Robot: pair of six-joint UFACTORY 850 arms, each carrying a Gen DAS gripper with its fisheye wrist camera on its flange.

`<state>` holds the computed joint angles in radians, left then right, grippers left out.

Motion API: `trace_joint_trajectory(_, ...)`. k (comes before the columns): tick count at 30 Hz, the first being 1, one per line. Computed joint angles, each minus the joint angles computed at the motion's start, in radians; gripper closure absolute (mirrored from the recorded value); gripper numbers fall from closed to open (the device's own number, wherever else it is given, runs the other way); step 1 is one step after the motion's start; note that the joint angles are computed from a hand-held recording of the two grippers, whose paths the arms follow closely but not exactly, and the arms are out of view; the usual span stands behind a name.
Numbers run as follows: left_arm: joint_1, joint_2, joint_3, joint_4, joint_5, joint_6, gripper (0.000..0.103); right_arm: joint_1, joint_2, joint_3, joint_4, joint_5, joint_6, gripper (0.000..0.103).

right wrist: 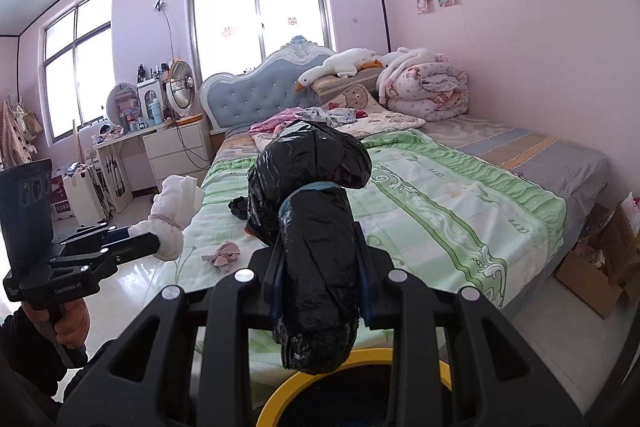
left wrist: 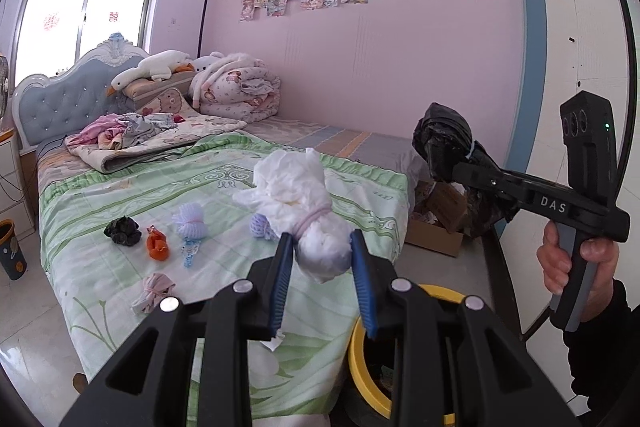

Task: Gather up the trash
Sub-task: 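Carry black bag in right tool and tissue bundle in left tool over bin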

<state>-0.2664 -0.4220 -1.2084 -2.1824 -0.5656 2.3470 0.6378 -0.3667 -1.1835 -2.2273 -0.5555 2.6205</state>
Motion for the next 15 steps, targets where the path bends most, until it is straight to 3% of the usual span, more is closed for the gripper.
trace_joint_trajectory(8,-0.041,-0.015,-0.01,0.083,0.008,-0.042,0.075,0.007,0.063,0.099,0.055,-0.034,0.001,0.076)
trace_joint_trajectory(15,-0.071,-0.051,-0.03,0.193,0.024,-0.114,0.075,-0.001,0.091,0.161,0.109,-0.009,0.006,0.076)
